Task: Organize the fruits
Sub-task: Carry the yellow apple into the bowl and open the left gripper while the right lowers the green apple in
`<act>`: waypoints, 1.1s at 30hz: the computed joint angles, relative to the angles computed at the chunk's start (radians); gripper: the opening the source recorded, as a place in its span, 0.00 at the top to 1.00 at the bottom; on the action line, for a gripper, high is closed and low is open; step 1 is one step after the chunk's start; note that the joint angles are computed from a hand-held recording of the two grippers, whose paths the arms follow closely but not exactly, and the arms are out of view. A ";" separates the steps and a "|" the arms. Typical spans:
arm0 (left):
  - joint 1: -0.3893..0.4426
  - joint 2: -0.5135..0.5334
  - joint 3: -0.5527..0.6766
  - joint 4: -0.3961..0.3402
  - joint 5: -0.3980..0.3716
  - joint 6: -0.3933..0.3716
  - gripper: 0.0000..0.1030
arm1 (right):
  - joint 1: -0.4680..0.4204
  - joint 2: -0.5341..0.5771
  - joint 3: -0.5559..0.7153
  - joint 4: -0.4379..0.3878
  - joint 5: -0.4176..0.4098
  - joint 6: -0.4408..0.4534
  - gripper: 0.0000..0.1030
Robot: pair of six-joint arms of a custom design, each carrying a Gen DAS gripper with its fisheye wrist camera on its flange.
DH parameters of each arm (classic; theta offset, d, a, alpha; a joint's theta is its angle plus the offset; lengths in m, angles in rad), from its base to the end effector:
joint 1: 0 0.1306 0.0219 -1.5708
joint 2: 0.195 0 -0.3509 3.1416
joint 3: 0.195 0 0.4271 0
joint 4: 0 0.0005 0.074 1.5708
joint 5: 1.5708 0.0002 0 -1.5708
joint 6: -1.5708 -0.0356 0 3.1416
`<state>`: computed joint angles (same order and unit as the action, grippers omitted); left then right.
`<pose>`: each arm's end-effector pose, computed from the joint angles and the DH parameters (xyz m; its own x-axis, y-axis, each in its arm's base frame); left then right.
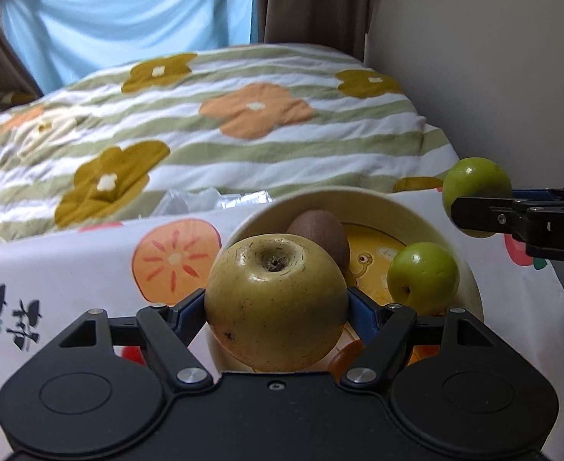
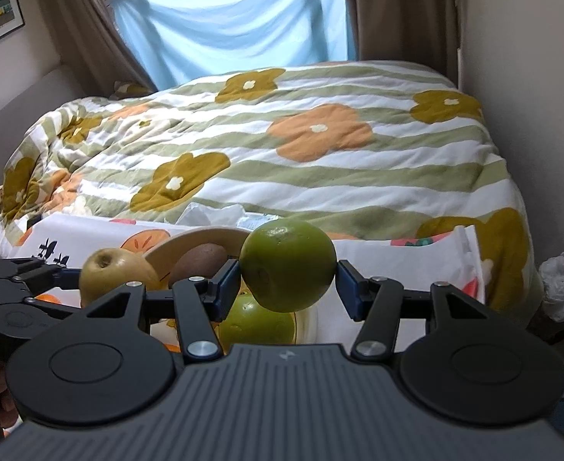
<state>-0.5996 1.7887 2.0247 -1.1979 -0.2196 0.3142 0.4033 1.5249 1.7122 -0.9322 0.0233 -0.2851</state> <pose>0.5325 -0.3552 0.4626 -0.7825 0.1695 -0.5992 0.2167 0.9762 -0.0068 0.5286 0.2241 0.4827 -0.7043 0.0052 -0.7099 -0.1860 0.9637 0.1916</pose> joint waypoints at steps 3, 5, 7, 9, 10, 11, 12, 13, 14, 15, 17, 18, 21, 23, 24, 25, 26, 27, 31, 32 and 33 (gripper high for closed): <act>-0.002 0.017 0.021 -0.027 0.000 0.027 0.23 | -0.003 0.014 0.010 -0.003 -0.016 0.004 0.33; -0.003 0.019 0.023 -0.028 0.000 0.034 0.21 | -0.005 0.022 0.017 -0.003 -0.022 0.010 0.33; -0.005 -0.007 -0.004 0.017 -0.012 0.018 0.10 | -0.005 0.030 0.026 -0.006 -0.028 0.013 0.33; -0.006 -0.015 0.000 0.038 -0.031 0.002 0.02 | -0.007 0.038 0.036 -0.009 -0.036 0.019 0.33; -0.006 -0.018 0.002 0.041 -0.038 -0.004 0.02 | -0.007 0.044 0.043 -0.010 -0.039 0.023 0.33; -0.004 -0.020 0.007 0.039 -0.039 -0.008 0.02 | -0.008 0.050 0.051 -0.013 -0.043 0.028 0.33; -0.003 -0.022 0.010 0.037 -0.042 -0.008 0.02 | -0.007 0.056 0.059 -0.015 -0.046 0.032 0.33; -0.001 -0.028 0.009 0.038 -0.046 -0.006 0.02 | -0.007 0.064 0.067 -0.018 -0.049 0.037 0.33; 0.002 -0.033 0.007 0.036 -0.046 -0.005 0.02 | -0.006 0.073 0.079 -0.023 -0.053 0.042 0.33; 0.003 -0.036 0.005 0.034 -0.048 -0.001 0.02 | -0.005 0.081 0.089 -0.026 -0.057 0.047 0.33; 0.006 -0.049 -0.007 0.032 -0.056 0.006 0.02 | -0.002 0.098 0.107 -0.033 -0.067 0.051 0.33; 0.007 -0.057 -0.017 0.031 -0.059 0.009 0.02 | -0.002 0.106 0.117 -0.038 -0.073 0.052 0.33; 0.011 -0.074 -0.042 0.025 -0.066 0.021 0.02 | 0.001 0.133 0.145 -0.052 -0.090 0.054 0.33; 0.015 -0.082 -0.057 0.023 -0.063 0.031 0.02 | 0.004 0.150 0.160 -0.059 -0.097 0.057 0.33; 0.016 -0.086 -0.063 0.024 -0.064 0.035 0.02 | 0.006 0.156 0.166 -0.061 -0.097 0.062 0.33; 0.017 -0.089 -0.068 0.024 -0.065 0.036 0.02 | 0.008 0.161 0.169 -0.061 -0.097 0.067 0.33; 0.017 -0.093 -0.074 0.026 -0.065 0.037 0.02 | 0.010 0.163 0.167 -0.058 -0.096 0.071 0.33; 0.018 -0.095 -0.077 0.027 -0.066 0.037 0.02 | 0.012 0.165 0.166 -0.054 -0.096 0.077 0.33; 0.017 -0.101 -0.090 0.036 -0.070 0.037 0.02 | 0.014 0.168 0.155 -0.043 -0.089 0.094 0.33; 0.018 -0.103 -0.094 0.038 -0.070 0.035 0.02 | 0.013 0.170 0.153 -0.040 -0.092 0.094 0.33; 0.017 -0.107 -0.101 0.041 -0.071 0.035 0.02 | 0.011 0.168 0.147 -0.034 -0.097 0.099 0.32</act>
<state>-0.5821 1.6815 1.9236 -1.1564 -0.2907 0.3492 0.4147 1.6930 1.8595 -0.9665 -0.0739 -0.1863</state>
